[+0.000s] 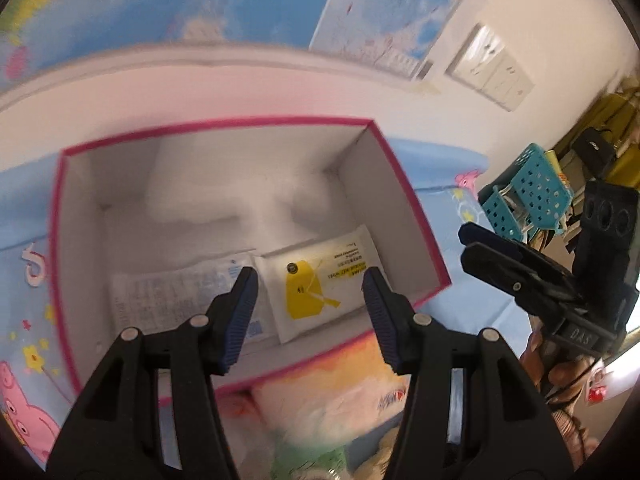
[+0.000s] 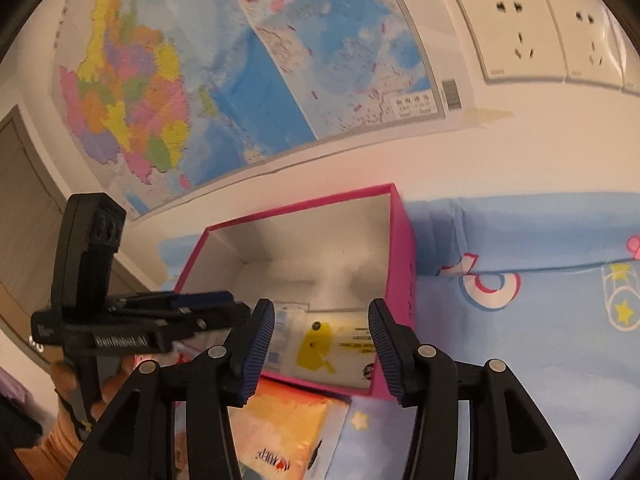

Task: Organize soft objects
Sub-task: 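Carry the wet-wipe pack into the pink box and open the right gripper, then grasp the green plush toy with the right gripper and lift it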

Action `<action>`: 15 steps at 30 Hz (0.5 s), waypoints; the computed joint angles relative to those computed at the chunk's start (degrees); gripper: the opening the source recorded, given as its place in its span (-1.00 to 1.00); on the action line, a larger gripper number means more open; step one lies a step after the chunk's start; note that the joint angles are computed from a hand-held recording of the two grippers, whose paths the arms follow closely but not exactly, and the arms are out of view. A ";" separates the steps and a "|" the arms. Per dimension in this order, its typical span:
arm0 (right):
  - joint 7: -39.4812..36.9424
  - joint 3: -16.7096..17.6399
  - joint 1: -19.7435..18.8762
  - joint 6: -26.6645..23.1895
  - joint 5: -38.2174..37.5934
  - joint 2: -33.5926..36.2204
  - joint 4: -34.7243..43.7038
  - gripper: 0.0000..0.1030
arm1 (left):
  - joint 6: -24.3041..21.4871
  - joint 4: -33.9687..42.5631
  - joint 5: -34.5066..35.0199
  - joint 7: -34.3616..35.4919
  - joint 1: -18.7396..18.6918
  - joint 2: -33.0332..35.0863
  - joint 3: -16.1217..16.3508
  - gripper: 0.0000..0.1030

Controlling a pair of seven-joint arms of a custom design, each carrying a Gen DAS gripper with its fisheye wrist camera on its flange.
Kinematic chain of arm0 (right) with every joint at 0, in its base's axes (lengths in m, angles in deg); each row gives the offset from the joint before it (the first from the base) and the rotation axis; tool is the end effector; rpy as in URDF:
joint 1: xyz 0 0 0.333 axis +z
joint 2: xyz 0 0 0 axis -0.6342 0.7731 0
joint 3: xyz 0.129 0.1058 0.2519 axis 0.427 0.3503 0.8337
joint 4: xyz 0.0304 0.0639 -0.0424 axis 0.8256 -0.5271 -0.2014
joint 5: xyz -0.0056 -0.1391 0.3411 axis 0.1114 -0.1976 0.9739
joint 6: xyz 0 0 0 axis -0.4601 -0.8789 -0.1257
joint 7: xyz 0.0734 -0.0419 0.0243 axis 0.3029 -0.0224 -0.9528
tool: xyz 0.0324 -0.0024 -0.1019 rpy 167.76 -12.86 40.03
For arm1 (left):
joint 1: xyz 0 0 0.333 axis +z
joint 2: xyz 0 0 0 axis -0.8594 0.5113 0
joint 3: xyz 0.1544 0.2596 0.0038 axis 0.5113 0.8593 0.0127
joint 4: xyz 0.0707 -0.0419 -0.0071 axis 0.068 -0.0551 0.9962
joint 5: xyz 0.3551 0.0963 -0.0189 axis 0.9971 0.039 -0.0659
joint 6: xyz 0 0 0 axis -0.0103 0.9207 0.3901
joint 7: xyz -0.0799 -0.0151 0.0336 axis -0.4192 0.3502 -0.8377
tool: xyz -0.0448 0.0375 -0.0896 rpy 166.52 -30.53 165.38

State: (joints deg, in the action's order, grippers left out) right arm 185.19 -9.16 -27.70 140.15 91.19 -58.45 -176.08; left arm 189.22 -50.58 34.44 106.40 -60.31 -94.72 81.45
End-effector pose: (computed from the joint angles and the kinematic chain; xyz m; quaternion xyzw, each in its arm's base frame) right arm 0.4094 0.1871 0.5785 -0.5801 0.6786 -0.1504 0.4246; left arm 0.5356 -0.0739 0.5788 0.4613 -0.8279 0.3189 0.0016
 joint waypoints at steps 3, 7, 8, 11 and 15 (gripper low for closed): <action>-4.38 -1.81 4.97 1.31 2.02 -2.14 -1.62 0.03 | 0.32 -4.69 -4.49 6.35 0.54 -4.84 2.17 0.09; -15.65 -7.25 16.67 1.28 9.29 -3.74 -3.18 0.17 | -1.26 -11.21 -8.75 14.58 0.84 -11.59 6.41 0.12; -19.02 -8.78 20.08 0.64 11.56 -3.97 -3.39 0.17 | -1.70 -12.41 -9.06 15.85 0.88 -12.79 7.28 0.12; -26.73 -11.31 27.48 -1.60 17.58 -3.63 -3.36 0.18 | -3.34 -16.51 -9.42 19.55 1.42 -16.60 10.10 0.12; -31.88 -10.81 31.58 -5.33 24.05 -1.41 -2.91 0.18 | -4.50 -21.83 -7.54 21.52 2.67 -20.85 12.66 0.13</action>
